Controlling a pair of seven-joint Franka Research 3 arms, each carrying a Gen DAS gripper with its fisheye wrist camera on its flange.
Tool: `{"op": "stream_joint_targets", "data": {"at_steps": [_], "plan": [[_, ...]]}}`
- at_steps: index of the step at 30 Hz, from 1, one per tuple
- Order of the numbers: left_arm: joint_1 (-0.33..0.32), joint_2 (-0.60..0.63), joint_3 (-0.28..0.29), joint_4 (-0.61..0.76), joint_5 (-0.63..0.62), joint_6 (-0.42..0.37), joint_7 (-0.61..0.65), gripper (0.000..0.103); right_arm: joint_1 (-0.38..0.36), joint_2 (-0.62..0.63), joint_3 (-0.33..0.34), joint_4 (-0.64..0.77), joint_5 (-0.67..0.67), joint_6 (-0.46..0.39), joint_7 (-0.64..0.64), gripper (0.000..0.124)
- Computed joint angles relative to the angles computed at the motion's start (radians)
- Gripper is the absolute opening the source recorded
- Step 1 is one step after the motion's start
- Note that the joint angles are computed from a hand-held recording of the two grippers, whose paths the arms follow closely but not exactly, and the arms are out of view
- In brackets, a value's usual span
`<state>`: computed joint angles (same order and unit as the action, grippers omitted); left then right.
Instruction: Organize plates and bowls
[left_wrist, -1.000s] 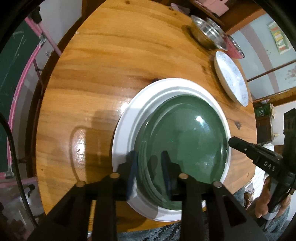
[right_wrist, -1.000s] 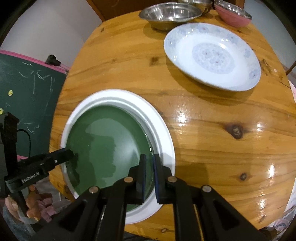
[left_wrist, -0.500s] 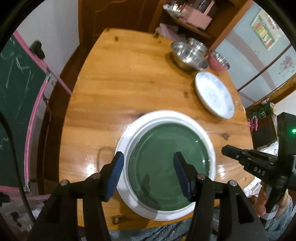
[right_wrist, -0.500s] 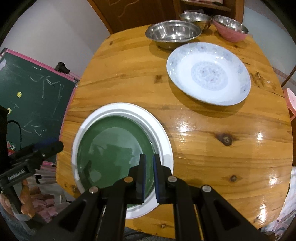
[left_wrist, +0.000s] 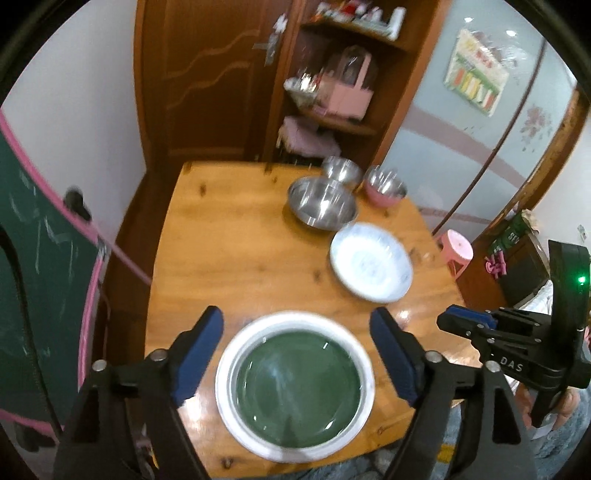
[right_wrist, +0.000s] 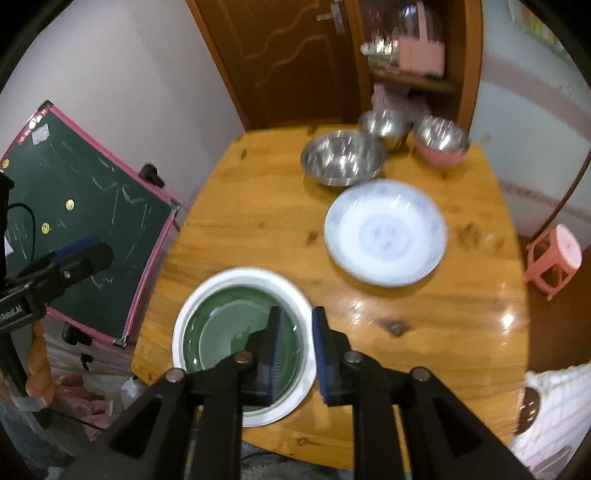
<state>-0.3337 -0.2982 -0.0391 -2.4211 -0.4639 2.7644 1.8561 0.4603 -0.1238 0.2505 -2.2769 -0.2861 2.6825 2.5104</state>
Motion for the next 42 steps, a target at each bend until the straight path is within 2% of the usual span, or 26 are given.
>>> {"op": "stream_joint_targets", "data": {"at_steps": [3,5,12,17,20,24,29,34,42], "plan": [[-0.011,-0.006,-0.014,0.034,0.013,0.023,0.000,0.089,-0.022,-0.063,0.005,-0.014,-0.047,-0.013,0.025,0.038],[-0.023,0.002,-0.019,0.065,0.019,0.031,-0.002,0.089,-0.052,-0.108,0.022,-0.021,-0.094,-0.028,0.053,0.041],[-0.018,0.114,-0.080,0.196,0.089,0.046,-0.075,0.089,-0.146,-0.213,0.053,-0.029,-0.172,-0.102,0.066,0.044],[0.019,0.265,-0.147,0.316,0.205,0.038,-0.171,0.089,-0.196,-0.221,0.041,-0.031,-0.174,-0.137,0.038,0.044],[0.042,0.382,-0.181,0.411,0.295,0.005,-0.239,0.089,-0.210,-0.187,0.013,-0.031,-0.144,-0.129,0.007,0.044],[0.070,0.534,-0.214,0.545,0.364,-0.087,-0.289,0.089,-0.216,-0.107,-0.035,-0.032,-0.083,-0.088,-0.040,0.044],[0.081,0.688,-0.226,0.676,0.446,-0.169,-0.346,0.089,-0.201,0.015,-0.097,-0.019,0.030,-0.026,-0.118,0.044],[0.100,0.800,-0.243,0.776,0.462,-0.232,-0.358,0.089,-0.179,0.144,-0.148,0.033,0.199,0.002,-0.249,0.043],[0.126,0.954,-0.266,0.934,0.414,-0.352,-0.366,0.089,-0.162,0.281,-0.182,0.120,0.394,-0.028,-0.398,0.043]]}}
